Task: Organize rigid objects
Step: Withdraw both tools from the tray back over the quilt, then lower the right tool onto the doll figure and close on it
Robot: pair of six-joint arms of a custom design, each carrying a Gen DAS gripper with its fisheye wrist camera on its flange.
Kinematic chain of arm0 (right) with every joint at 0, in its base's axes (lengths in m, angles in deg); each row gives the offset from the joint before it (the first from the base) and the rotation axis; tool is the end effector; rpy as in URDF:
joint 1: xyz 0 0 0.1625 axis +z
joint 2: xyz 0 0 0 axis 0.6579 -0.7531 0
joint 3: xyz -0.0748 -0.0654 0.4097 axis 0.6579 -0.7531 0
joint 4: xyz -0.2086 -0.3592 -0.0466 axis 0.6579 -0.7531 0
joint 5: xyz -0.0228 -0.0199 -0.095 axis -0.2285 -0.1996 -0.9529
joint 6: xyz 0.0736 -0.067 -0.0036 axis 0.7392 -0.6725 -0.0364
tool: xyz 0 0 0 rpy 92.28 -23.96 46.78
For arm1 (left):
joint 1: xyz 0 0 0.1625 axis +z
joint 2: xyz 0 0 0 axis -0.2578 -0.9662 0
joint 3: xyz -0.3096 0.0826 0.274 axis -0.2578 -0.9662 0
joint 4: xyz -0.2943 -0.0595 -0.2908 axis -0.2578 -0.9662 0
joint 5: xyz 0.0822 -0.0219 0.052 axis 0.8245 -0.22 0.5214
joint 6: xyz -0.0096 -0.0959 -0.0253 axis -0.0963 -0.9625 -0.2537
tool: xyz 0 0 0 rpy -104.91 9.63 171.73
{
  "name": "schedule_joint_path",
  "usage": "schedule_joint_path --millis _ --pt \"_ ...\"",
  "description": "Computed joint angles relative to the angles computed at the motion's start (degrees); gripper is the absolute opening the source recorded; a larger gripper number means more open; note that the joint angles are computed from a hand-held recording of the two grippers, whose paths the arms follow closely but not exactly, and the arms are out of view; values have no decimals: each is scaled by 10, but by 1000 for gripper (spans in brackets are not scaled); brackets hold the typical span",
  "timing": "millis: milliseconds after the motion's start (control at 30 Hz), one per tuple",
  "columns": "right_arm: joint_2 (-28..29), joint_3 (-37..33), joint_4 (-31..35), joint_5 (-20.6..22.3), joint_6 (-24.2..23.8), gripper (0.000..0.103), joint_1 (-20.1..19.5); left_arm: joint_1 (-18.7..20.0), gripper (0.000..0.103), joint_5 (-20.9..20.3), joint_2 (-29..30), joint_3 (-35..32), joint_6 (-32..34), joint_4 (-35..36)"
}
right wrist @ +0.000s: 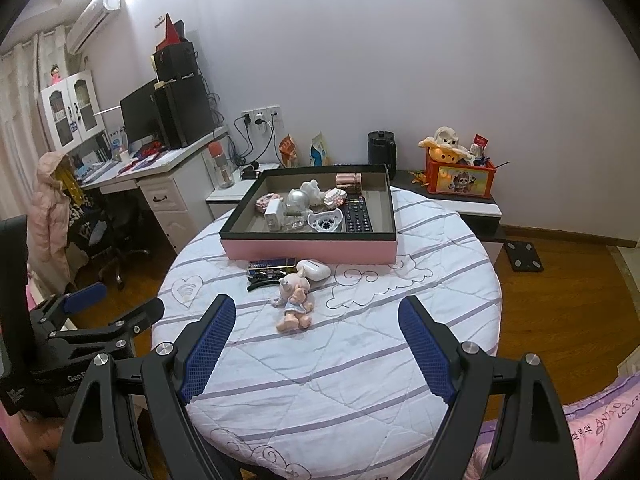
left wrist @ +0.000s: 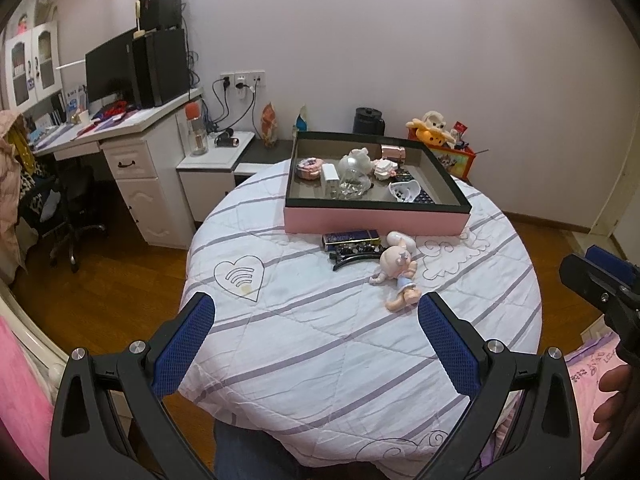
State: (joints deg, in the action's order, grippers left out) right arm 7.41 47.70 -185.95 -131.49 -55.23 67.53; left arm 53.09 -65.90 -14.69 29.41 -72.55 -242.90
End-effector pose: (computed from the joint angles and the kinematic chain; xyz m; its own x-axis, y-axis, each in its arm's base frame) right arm 0.1988 -0.4043 0.2570 -0.7699 0.2628 0.5816 -0.3600 0.5736 -0.7358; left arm -0.3045 -0.4926 0.1163 -0.6791 0.4166 -0.6044 0.6943 0.6319 -0.3446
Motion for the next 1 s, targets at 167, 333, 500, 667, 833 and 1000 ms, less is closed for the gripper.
schedule_joint_path --millis 167,333,500,667,833,1000 --pt "0 -4 21 9 10 85 -17 9 103 1 9 -8 0 5" --pt "3 -8 36 18 14 85 -35 17 103 0 18 -15 2 9" --pt "10 -13 52 23 23 85 -50 26 103 -2 31 -26 3 15" --pt "17 -18 75 30 35 85 -69 39 103 -5 45 -39 2 26" --pt "29 -28 98 47 43 85 -93 56 103 -5 63 -55 -2 43" --pt "46 -46 128 71 49 85 -115 71 103 -6 80 -71 -5 58"
